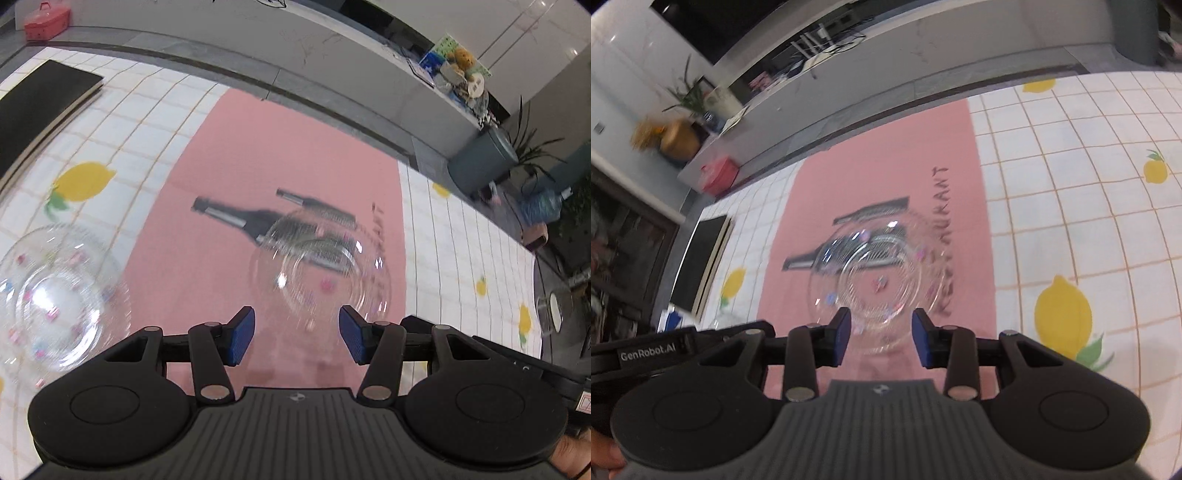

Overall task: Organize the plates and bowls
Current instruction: 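Move both tools to the rim of a clear glass plate with pink dots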

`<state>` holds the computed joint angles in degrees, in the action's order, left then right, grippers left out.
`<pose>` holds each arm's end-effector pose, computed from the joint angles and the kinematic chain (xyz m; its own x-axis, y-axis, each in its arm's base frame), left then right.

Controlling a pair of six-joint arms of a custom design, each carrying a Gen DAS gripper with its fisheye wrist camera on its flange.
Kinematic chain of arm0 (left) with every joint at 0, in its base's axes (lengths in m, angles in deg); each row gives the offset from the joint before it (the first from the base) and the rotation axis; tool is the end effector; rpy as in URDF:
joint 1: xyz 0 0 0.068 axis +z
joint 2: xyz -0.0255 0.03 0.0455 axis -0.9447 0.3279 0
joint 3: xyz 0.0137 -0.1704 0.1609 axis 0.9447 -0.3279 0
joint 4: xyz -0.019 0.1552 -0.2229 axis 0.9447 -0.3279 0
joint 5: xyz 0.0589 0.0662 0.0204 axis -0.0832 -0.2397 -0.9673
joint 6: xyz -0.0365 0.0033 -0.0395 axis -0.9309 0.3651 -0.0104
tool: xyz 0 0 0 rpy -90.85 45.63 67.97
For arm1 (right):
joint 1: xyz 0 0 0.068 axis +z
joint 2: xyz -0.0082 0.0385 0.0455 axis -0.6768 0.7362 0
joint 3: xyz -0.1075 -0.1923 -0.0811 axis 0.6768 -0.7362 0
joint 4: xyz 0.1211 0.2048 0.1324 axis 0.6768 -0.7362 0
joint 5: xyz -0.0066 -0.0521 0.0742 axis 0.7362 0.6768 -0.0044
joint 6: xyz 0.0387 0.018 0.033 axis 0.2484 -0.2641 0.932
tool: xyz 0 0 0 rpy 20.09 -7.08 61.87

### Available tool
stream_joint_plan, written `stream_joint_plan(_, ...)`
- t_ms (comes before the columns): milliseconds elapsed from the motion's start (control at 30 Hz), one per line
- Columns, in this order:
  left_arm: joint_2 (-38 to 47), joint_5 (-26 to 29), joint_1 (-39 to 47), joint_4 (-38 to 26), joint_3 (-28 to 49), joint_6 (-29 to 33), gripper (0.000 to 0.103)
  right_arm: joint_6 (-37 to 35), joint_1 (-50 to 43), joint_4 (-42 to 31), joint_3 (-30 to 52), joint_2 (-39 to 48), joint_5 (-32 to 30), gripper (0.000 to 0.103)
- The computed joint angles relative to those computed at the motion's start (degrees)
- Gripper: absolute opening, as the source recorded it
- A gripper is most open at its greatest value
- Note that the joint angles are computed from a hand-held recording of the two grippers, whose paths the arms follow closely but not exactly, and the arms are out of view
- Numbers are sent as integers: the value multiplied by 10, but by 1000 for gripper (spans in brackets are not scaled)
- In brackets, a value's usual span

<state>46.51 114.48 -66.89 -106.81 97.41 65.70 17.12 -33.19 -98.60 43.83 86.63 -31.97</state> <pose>0.3260 0.0065 0.2064 -0.9245 0.0394 -0.3790 0.1961 0.9020 -0.3845 0.2469 0.0476 0.1745 -0.7800 0.4799 -0.4017 0.2561 0.8304 0.4948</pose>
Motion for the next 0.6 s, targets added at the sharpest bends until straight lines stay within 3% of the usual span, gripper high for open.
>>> stream_joint_plan(200,69,-16,-9,65,2,-34,58,-21,-64,31,35,91,-42,37)
stream_joint_plan(600,154,69,23,84,51,-29,57,-45,-78,60,94,218,-65,38)
